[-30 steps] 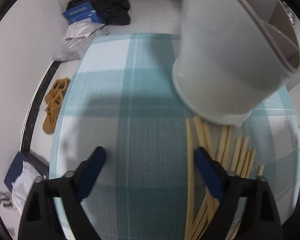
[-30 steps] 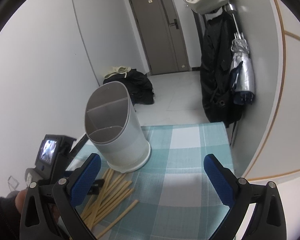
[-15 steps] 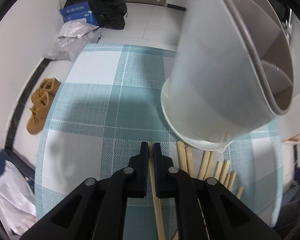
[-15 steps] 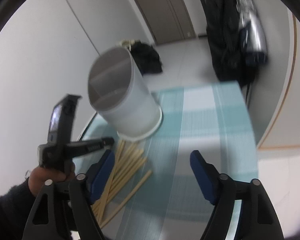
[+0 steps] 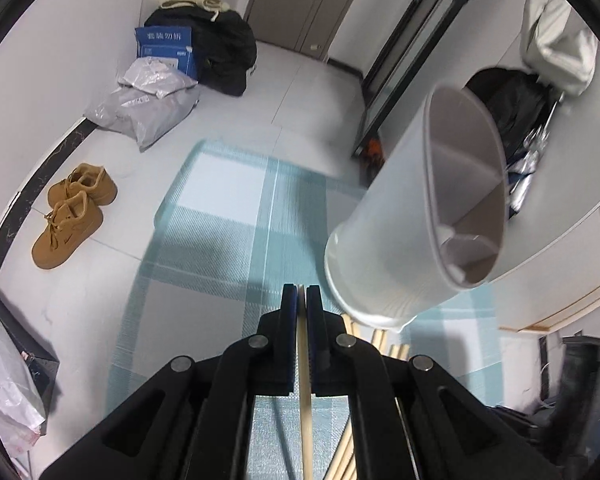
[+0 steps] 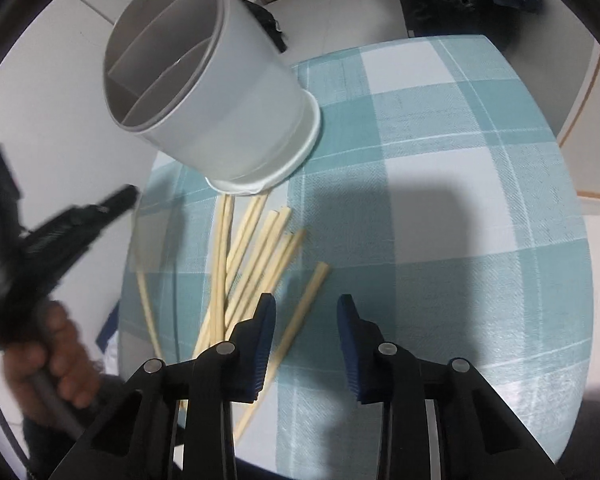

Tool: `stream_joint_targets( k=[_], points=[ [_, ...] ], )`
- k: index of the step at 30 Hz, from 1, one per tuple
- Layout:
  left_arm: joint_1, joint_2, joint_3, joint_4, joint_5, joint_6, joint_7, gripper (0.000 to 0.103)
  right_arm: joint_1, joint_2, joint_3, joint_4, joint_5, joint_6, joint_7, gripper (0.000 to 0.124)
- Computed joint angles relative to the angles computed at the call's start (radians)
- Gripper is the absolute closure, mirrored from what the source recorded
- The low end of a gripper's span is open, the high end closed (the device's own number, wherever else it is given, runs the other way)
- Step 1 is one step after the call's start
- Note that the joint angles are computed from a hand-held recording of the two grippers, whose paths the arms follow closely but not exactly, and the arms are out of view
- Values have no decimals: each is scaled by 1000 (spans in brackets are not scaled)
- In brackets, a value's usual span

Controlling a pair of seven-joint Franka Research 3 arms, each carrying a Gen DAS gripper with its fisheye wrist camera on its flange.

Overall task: Organize utensils
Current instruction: 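Close the left tool on one chopstick while the right tool grasps another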

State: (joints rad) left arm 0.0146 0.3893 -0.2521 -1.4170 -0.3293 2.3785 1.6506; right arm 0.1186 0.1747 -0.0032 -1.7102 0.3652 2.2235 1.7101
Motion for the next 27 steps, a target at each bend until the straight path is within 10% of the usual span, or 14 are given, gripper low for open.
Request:
stream_joint_targets(
  k=[14,27],
  points=[
    [55,-33,-16,-37,-154,20,96,103,133,89,-39,96,-494,-42,332,115],
    [40,-100,-3,-106,-166,49,159,103,38,-44,-21,-87,-301,267,178,118]
  ],
)
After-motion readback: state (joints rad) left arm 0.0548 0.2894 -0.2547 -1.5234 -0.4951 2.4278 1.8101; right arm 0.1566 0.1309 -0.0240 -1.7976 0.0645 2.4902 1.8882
